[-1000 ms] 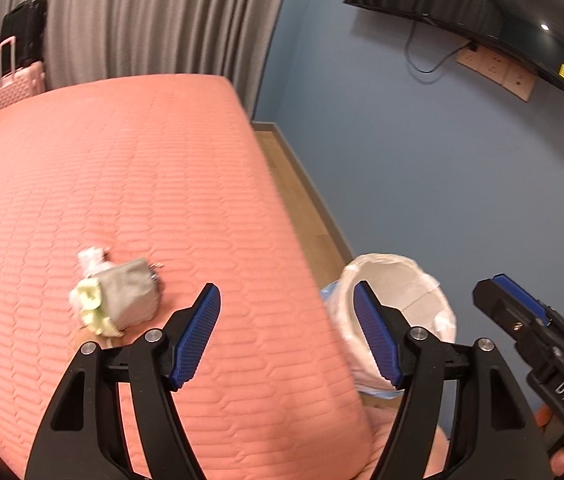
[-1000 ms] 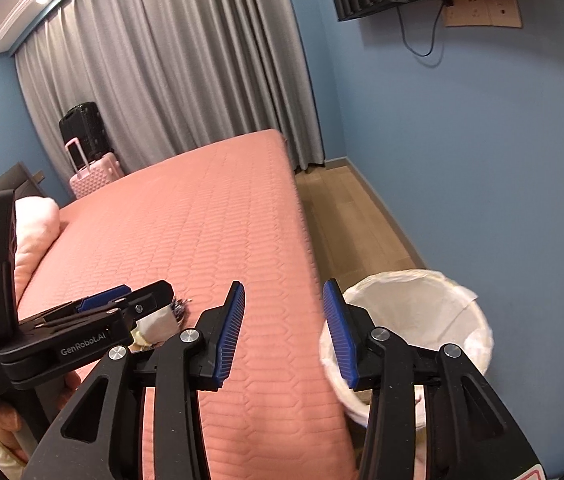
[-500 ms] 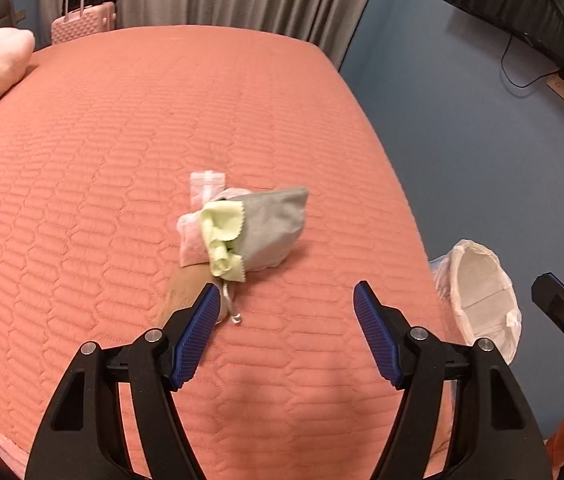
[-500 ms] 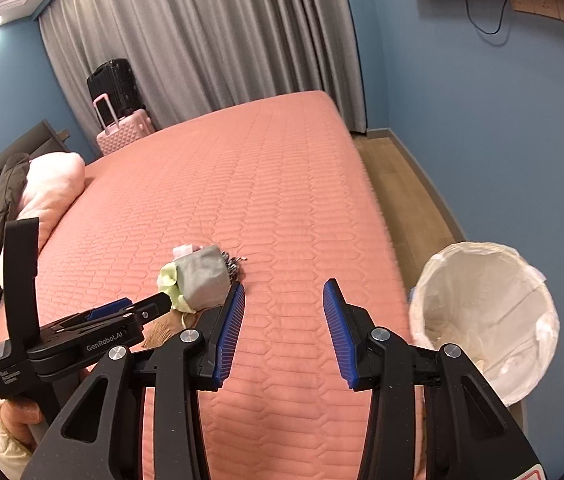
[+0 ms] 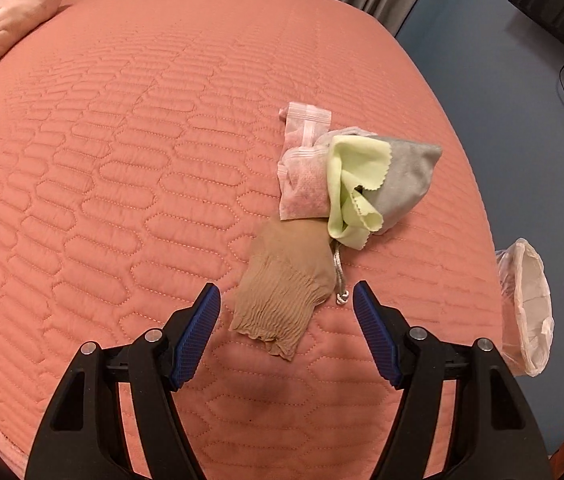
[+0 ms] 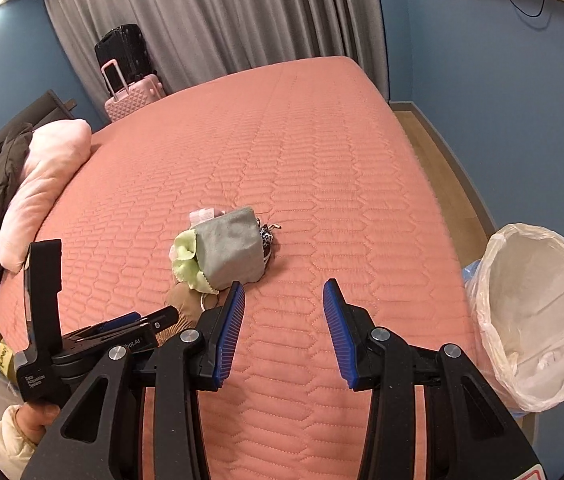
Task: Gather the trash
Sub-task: 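Move both open tools back over the remaining pile on the bed, then grasp the beige stocking with the left tool while the right grasps the grey pouch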
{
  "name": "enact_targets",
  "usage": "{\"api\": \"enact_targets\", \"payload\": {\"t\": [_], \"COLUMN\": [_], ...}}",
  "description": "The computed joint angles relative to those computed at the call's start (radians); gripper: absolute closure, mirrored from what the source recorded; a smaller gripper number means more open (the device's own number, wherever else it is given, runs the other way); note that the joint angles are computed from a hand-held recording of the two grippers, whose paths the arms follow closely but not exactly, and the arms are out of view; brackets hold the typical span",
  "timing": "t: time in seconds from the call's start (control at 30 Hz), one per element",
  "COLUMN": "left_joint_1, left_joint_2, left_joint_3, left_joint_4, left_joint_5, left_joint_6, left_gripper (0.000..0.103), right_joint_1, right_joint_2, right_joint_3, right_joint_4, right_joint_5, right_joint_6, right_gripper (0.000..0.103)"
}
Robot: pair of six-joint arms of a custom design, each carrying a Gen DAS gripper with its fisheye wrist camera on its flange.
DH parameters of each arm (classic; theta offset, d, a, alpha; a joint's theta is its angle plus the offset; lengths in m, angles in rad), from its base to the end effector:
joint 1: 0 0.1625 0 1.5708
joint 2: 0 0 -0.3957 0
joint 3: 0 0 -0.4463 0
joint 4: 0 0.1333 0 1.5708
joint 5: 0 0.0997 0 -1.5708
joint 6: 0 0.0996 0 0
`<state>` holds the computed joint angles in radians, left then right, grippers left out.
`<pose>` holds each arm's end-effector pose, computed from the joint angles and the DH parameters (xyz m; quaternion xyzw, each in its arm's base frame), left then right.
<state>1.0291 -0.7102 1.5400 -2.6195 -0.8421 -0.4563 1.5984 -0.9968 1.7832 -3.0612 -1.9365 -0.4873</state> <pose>-0.1975 -0.7153 0.0403 0.0008 0.9296 -0.2591 0.2622 0.1160 -0.6634 0.1725 0.1744 -0.9086 0.2912 0.2434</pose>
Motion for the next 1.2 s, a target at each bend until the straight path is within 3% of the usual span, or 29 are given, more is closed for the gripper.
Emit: {"api": "enact_targets", "payload": {"t": [0.17,0.43,0.8,0.9,1.03,1.07,1.13,1.2], "left_joint_1": [0.022,0.052,0.064,0.071,0.075,0.075,0.078,0.070], "left_joint_2": [0.008,0.004,-0.058,-0.062,-0.050,-0.033,-0.036,-0.029], "left_joint_3": [-0.015,-0.023,0.023,0.018,-0.005,-0.022,-0.021,-0.031], "left_joint_4": [0.012,0.017,-0.015,0.000,0.022,0.023,0.023,0.030], "left_joint_5": [-0.040,-0.125,-0.114,-0.121,-0.115,-0.114,-0.117,-0.113], "left_joint_6": [0.003,0.012,0.041,0.040,0.031,0.029,0.030,0.020], "left_gripper": [0.042,0.082,0.088,0.088,0.088,0.088,0.088,0.088], "right_joint_1": [0.004,0.010,0.012,0.007,0.002,0.001,-0.002,-0.003], "right_joint_2": [0.058,0.149,0.299,0.336,0.373,0.378,0.379,0.377], "right_joint_3": [-0.053,-0.150,-0.328,-0.367,-0.402,-0.410,-0.412,-0.410], "right_joint_4": [0.031,0.088,0.186,0.204,0.227,0.237,0.256,0.273], "right_joint_5": [-0.011,-0.018,-0.027,-0.028,-0.039,-0.037,-0.031,-0.025], "right_joint_6": [0.007,0.013,0.036,0.035,0.035,0.035,0.036,0.036], "right_gripper": [0.062,0.062,0.062,0.048,0.048,0.050,0.075,0.093]}}
